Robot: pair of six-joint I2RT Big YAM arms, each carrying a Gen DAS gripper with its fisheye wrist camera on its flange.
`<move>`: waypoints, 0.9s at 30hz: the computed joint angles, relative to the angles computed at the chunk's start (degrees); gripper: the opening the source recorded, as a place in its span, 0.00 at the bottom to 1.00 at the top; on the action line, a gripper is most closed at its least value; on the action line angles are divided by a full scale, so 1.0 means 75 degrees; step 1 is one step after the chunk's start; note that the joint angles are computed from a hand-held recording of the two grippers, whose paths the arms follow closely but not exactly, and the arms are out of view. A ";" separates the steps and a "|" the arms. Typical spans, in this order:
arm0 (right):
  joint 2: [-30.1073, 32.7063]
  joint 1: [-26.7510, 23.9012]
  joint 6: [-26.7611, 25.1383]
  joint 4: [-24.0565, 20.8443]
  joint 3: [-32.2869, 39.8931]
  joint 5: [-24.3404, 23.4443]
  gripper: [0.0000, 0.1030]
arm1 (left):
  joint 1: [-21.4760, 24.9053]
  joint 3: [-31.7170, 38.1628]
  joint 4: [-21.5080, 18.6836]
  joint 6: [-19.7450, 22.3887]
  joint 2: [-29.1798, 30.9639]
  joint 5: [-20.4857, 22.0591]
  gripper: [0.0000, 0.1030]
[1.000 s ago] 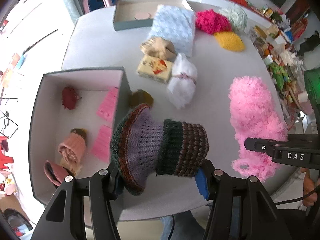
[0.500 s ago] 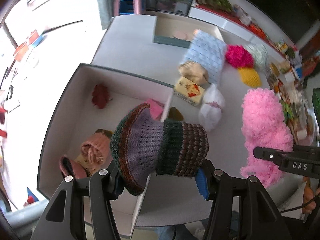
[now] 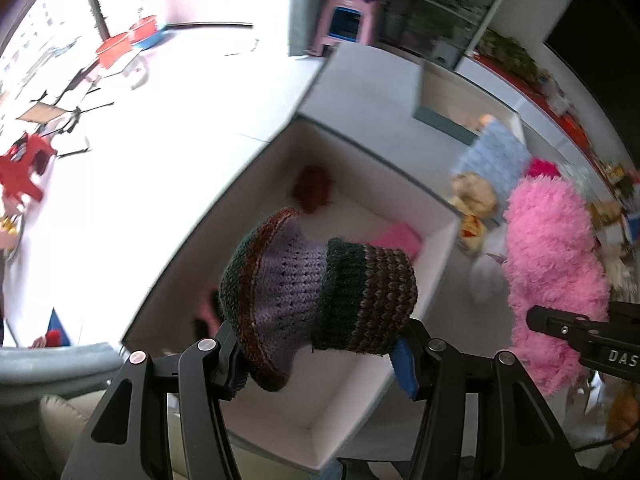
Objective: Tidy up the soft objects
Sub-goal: 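Lift the hat and scarf and carry them over the white box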
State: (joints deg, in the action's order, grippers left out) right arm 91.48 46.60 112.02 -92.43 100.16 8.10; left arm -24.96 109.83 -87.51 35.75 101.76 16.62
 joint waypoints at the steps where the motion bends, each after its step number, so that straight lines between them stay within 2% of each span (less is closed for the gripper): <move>1: 0.0117 -0.0091 -0.0254 -0.0014 0.0173 -0.0005 0.40 | 0.0044 0.0043 0.0023 -0.0064 0.0043 -0.0044 0.56; 8: 0.0987 -0.0567 -0.1748 -0.0120 0.1379 -0.0131 0.41 | 0.0284 0.0136 0.0260 -0.0359 0.0249 -0.0437 0.56; 13: 0.1467 -0.0756 -0.2380 -0.0101 0.1965 -0.0267 0.41 | 0.0412 0.0177 0.0321 -0.0405 0.0352 -0.0584 0.56; 27: 0.1869 -0.1015 -0.2780 -0.0126 0.2347 -0.0551 0.41 | 0.0502 0.0427 0.0154 -0.0366 0.0657 -0.0750 0.56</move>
State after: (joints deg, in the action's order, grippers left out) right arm 105.50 38.99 91.16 -93.37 117.76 3.97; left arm -21.20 113.04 -86.36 33.00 106.69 11.00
